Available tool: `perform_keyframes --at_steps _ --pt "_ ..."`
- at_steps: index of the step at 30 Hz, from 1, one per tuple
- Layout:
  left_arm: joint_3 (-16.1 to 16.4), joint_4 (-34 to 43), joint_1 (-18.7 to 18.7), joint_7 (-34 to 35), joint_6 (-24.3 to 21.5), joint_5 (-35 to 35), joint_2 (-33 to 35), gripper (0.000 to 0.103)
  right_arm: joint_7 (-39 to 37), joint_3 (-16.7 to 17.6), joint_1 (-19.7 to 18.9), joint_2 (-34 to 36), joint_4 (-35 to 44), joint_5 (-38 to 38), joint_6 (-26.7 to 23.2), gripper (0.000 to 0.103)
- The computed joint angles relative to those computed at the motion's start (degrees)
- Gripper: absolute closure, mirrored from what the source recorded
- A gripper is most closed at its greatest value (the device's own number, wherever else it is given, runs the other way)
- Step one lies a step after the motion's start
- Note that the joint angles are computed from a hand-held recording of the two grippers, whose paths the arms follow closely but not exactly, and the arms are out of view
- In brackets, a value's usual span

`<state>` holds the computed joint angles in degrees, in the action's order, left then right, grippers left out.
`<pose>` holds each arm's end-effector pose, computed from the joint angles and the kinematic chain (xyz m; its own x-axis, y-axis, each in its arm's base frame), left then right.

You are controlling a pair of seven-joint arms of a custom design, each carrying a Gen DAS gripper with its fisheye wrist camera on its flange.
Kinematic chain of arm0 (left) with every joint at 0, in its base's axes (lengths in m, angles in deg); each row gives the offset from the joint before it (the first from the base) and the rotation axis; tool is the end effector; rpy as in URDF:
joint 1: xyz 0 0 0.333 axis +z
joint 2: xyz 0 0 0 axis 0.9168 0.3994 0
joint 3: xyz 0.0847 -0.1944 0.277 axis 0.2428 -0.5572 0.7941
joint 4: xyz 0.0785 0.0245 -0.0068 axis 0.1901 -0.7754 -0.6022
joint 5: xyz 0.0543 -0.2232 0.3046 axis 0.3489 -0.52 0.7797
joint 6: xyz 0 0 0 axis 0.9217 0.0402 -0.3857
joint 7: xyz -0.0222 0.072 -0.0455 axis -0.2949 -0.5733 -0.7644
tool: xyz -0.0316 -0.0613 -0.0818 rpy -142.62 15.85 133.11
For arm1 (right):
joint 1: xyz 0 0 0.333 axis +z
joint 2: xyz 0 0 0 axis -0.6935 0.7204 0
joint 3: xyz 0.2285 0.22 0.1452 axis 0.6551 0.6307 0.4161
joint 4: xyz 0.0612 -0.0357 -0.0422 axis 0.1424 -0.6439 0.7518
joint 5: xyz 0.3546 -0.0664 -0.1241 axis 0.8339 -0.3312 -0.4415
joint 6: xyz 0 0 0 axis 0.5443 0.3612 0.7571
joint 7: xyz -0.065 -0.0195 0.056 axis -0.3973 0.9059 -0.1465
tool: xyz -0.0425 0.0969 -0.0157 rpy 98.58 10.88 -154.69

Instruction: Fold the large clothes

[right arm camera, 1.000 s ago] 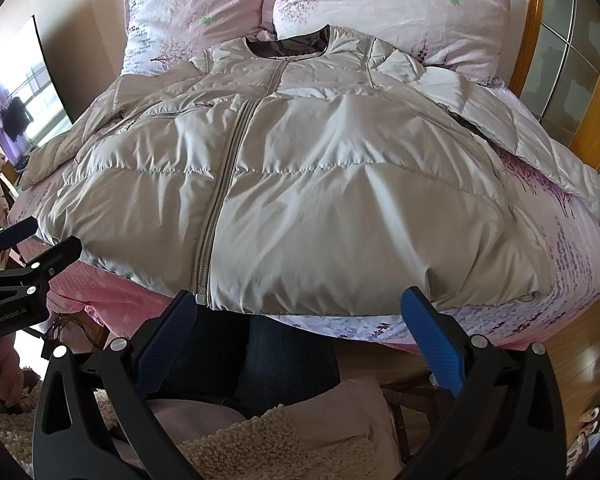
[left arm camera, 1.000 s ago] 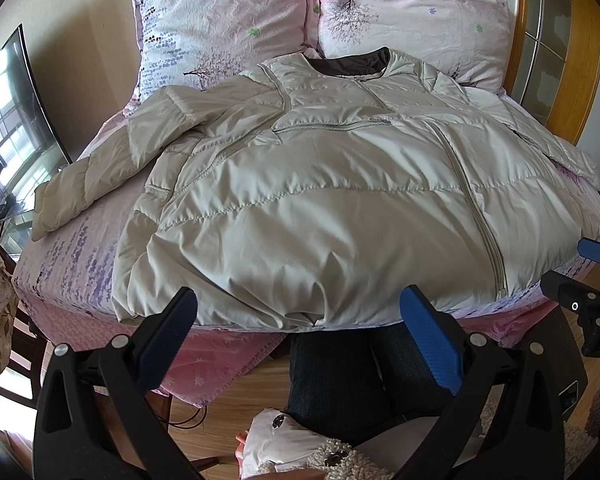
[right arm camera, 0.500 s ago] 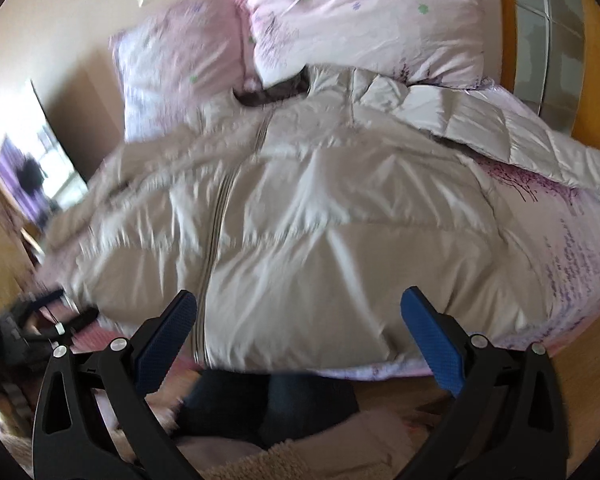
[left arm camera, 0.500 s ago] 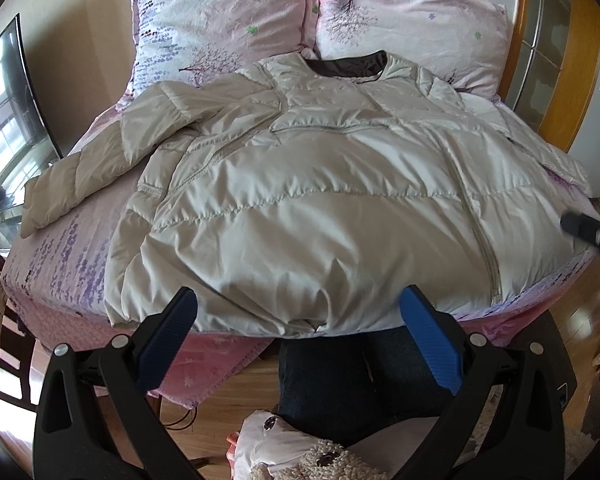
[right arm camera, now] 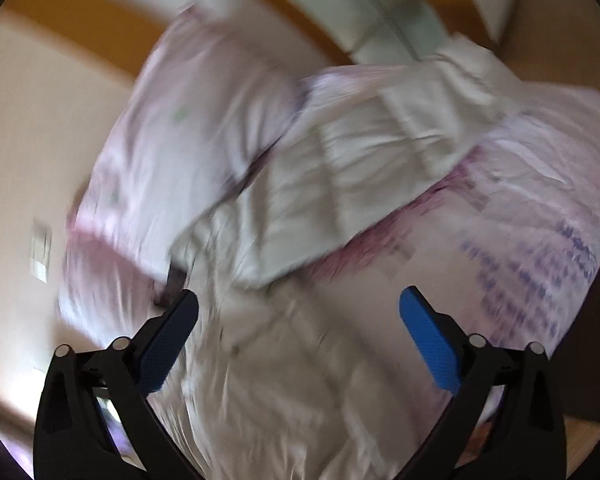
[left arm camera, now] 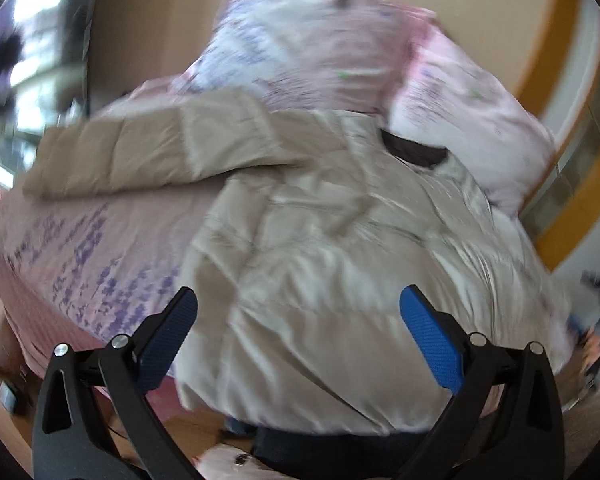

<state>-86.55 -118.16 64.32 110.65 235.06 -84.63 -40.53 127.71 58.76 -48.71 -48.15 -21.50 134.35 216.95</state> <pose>0.5595 -0.0454 0.5504 0.1315 -0.9344 0.3311 -0.6746 -0.3290 -0.6608 0.6652 -0.0708 0.4779 -0.3674 -0.5319 -0.7629 -0.5148 0.7995 -0.3095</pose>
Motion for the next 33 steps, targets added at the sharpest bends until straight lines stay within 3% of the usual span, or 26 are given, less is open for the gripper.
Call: perform_keyframes --at_steps 1,4,7,9,11,14,17,18,22,25,29,33 --pt "0.8 0.9 0.4 0.5 -0.5 -2.1 0.8 0.002 2.3 -0.6 -0.4 1.6 1.4 -0.1 -0.4 0.013" --pt "1.0 2.2 2.8 -5.2 -0.1 2.8 2.2 0.002 9.0 -1.6 -1.8 5.0 4.2 -0.9 -0.5 0.025" --pt "1.2 1.6 4.8 -7.9 6.4 5.5 3.4 0.002 16.6 -2.7 -2.8 8.2 6.9 -4.8 0.3 0.031" --pt "1.9 1.0 5.8 -14.4 10.9 12.3 4.2 0.002 22.0 -3.8 -2.8 9.9 8.2 -9.0 0.7 0.033" --pt "1.7 2.4 7.1 -16.2 10.7 13.5 5.5 0.002 25.4 -3.4 -4.1 11.6 9.4 -10.1 0.7 0.036" --pt "-3.3 6.0 11.6 -3.2 5.1 -2.6 7.3 0.002 29.0 -2.4 -5.8 13.2 10.4 -12.0 0.9 0.046" --pt "-5.9 8.9 14.1 6.9 2.3 -17.3 9.3 0.002 31.6 -2.0 -6.6 14.1 11.3 -14.7 1.9 0.057" --pt "-5.9 9.1 14.1 7.5 2.3 -18.7 9.6 0.002 33.3 -2.8 -6.1 14.2 11.1 -16.6 2.5 0.06" --pt "-3.6 9.4 12.5 1.0 3.8 -12.3 10.9 0.002 39.6 -5.3 -4.4 14.8 11.8 -24.3 2.3 0.066" --pt "-5.3 9.7 14.1 1.9 3.7 -13.7 11.4 0.002 42.9 -6.6 -3.4 14.9 11.6 -29.2 2.3 0.072" --pt "-5.9 9.9 14.9 2.0 4.9 -13.2 12.1 0.002 48.0 -9.9 -0.4 15.3 12.2 -37.3 2.9 0.093" --pt "-6.5 10.0 15.7 0.8 6.5 -11.7 12.7 0.002 54.5 -17.7 6.0 15.9 15.1 -50.6 1.8 0.097"
